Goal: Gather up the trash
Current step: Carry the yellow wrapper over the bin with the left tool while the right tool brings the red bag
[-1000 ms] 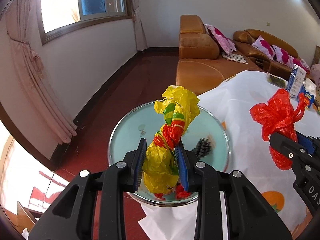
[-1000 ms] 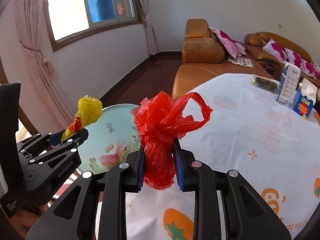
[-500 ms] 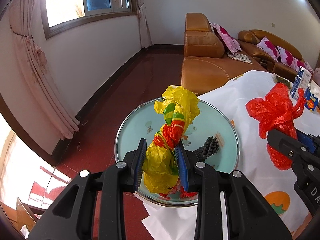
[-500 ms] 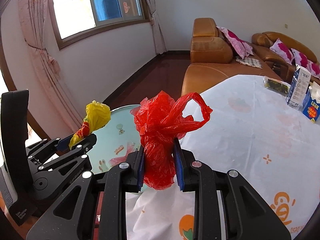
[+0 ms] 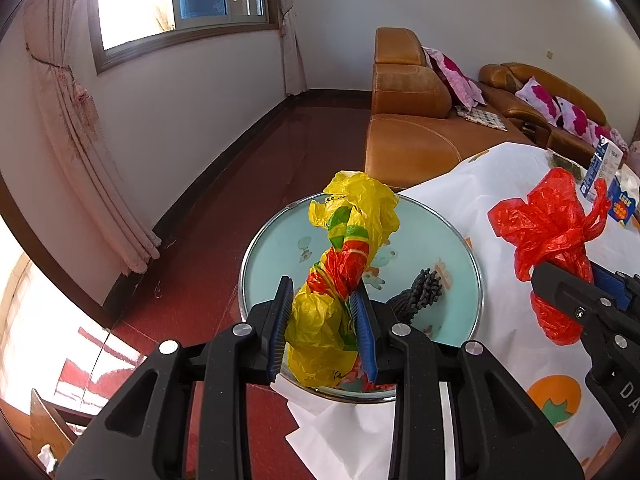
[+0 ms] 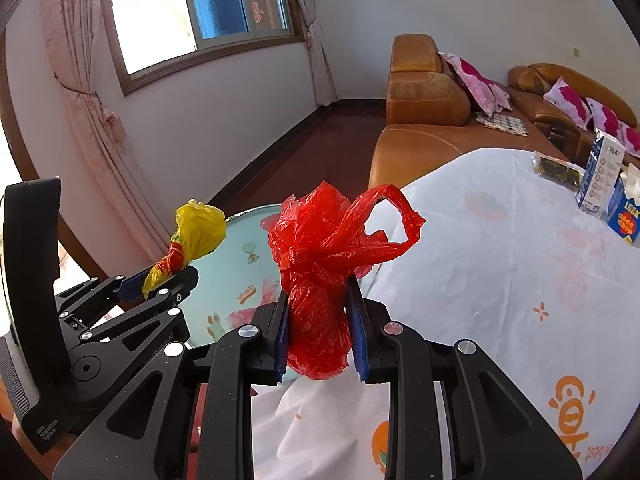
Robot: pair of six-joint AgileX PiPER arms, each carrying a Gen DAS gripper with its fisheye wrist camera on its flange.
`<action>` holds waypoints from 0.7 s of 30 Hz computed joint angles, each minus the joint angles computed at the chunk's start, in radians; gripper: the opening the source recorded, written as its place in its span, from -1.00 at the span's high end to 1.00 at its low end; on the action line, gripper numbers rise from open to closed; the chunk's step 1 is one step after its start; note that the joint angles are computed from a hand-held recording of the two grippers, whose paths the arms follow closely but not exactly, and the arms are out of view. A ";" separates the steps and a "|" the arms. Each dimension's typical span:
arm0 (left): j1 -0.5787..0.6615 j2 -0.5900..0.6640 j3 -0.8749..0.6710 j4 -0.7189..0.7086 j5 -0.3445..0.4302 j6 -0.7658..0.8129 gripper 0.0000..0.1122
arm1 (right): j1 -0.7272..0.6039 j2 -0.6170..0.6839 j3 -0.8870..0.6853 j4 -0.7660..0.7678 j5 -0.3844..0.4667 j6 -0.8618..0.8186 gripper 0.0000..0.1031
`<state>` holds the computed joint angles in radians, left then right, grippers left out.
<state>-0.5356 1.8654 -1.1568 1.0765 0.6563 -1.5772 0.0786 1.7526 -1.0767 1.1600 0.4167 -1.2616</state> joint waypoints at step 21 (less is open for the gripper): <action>0.044 0.013 -0.004 -0.035 -0.019 -0.005 0.47 | 0.070 0.032 -0.060 -0.034 0.000 0.050 0.49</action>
<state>-0.4911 1.8789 -1.1612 1.0418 0.6372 -1.5824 0.1488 1.7844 -1.1365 1.1259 0.4167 -1.2121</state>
